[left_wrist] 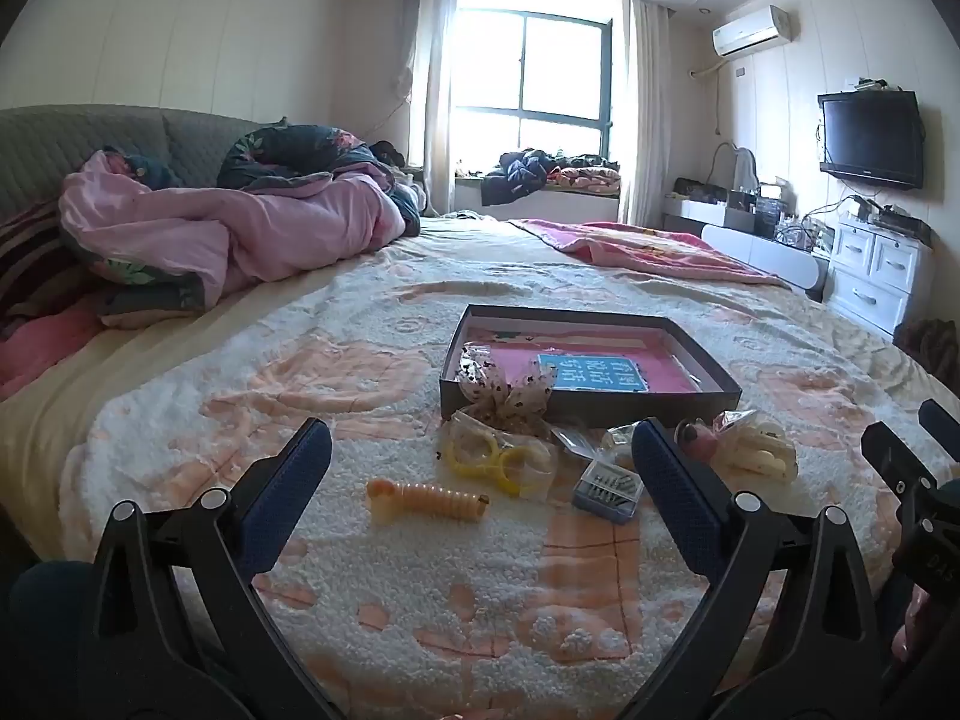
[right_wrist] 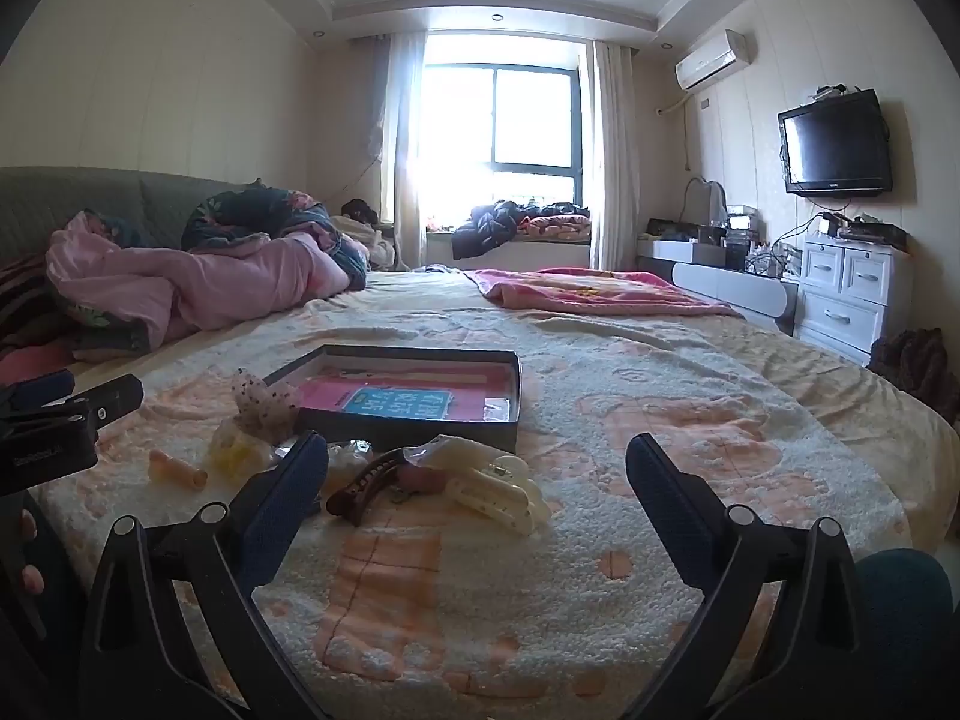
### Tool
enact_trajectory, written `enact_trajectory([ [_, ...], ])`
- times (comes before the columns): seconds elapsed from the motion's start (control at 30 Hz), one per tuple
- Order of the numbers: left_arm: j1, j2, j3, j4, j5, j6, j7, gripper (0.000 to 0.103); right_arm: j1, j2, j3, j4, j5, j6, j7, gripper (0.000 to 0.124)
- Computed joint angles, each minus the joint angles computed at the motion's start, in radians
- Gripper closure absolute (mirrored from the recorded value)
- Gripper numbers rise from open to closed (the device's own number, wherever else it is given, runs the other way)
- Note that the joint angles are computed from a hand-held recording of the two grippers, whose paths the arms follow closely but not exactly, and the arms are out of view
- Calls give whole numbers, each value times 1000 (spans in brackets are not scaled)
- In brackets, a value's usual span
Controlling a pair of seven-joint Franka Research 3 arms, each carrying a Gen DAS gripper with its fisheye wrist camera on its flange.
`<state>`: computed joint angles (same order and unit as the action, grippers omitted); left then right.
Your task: Organize jewelry
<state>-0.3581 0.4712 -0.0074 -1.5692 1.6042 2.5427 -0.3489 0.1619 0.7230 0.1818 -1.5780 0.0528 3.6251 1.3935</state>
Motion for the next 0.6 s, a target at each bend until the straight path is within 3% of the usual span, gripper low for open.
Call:
enact_trajectory([
  [0.6, -1, 0, 0, 0, 1, 0, 4, 11, 2, 4, -3, -3, -5, 14, 4, 27],
])
